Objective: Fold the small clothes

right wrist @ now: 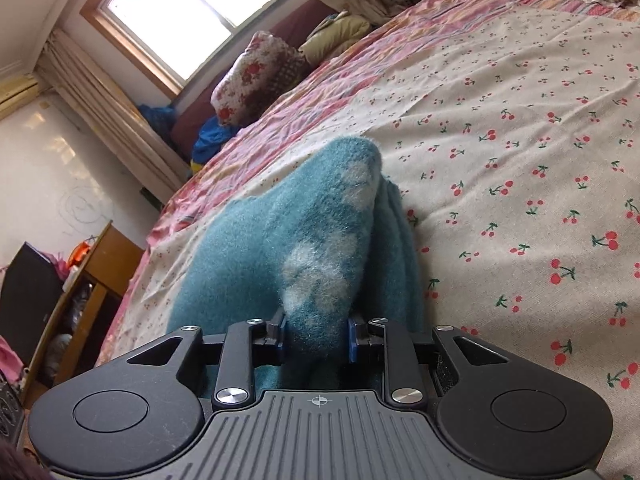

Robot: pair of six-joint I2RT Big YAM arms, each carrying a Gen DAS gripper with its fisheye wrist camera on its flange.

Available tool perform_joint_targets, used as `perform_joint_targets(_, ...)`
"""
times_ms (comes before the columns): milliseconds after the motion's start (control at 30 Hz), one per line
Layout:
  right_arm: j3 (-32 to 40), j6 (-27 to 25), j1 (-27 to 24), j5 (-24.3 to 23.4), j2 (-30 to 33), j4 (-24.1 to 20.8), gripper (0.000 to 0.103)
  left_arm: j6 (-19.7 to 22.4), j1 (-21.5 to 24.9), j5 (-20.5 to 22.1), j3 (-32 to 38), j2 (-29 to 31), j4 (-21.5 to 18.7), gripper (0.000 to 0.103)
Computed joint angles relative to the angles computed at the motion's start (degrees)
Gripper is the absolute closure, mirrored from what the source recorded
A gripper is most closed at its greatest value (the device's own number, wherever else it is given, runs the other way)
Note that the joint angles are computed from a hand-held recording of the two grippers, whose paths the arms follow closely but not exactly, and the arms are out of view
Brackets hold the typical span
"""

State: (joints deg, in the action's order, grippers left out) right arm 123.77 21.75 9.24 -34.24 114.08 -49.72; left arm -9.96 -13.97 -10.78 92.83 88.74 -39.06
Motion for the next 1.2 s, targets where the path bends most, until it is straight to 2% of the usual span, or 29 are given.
perform_joint_targets(100, -1.1, -2.7, 0.8, 3.8, -1.9, 0.1, 0.069, 0.1, 0.0, 0.1, 0.2, 0.0, -0.3, 0.033)
perform_joint_targets(200, -3.0, -5.0, 1.9, 8.6, -4.4, 2.1, 0.069, 0.3, -0.1, -0.2, 0.4, 0.2, -0.5, 0.033)
perform_joint_targets(333, -7.8, -10.3, 4.0, 20.1, -8.1, 9.7, 0.069, 0.2, -0.1, -0.1, 0.3, 0.1, -0.4, 0.033)
perform_joint_targets(367, -8.6, -10.2, 4.1, 20.7, -8.7, 11.4, 0.069, 0.2, -0.1, -0.2, 0.3, 0.1, -0.3, 0.033)
perform_joint_targets(433, -8.1, -10.2, 3.8, 16.7, -8.5, 12.4, 0.069, 0.1, -0.2, -0.4, 0.3, 0.2, -0.3, 0.032)
perform_joint_targets(567, -3.3, -14.3, 5.2, 15.7, -5.0, 9.2, 0.069, 0.1, -0.3, -0.5, 0.5, 0.2, -0.8, 0.032)
perform_joint_targets(600, -1.2, -14.5, 5.4, 15.4, -3.4, 7.2, 0.072, 0.2, -0.2, -0.3, 0.6, 0.1, -0.8, 0.032)
perform_joint_targets(667, 3.5, -16.7, 6.1, 19.1, -0.1, 1.2, 0.078, 0.1, 0.1, 0.6, 0.5, -0.3, -0.4, 0.033)
perform_joint_targets(733, 0.8, -18.2, 6.2, 21.1, -0.7, 3.3, 0.078, -0.9, 0.6, 0.5, 0.0, -1.1, 1.1, 0.033)
perform_joint_targets(800, -1.9, -17.5, 5.8, 20.8, -1.8, 5.5, 0.078, -2.5, 1.3, 0.6, 0.1, -1.6, 1.9, 0.033)
perform_joint_targets(933, -3.1, -14.2, 4.6, 17.9, -2.2, 6.0, 0.078, -5.1, 3.0, 3.3, 3.0, 0.7, -2.4, 0.03)
perform_joint_targets(1100, -4.3, -13.1, 4.3, 17.5, -2.7, 7.1, 0.078, -10.2, 4.6, 7.9, 4.4, 2.6, -5.7, 0.016)
perform_joint_targets(1133, -4.4, -12.7, 4.2, 17.3, -2.8, 7.0, 0.078, -10.0, 4.3, 7.2, 4.7, 2.7, -6.1, 0.016)
perform_joint_targets(1200, -4.4, -11.8, 4.3, 17.8, -3.1, 6.7, 0.077, -6.0, 3.0, 3.5, 5.2, 2.7, -6.3, 0.016)
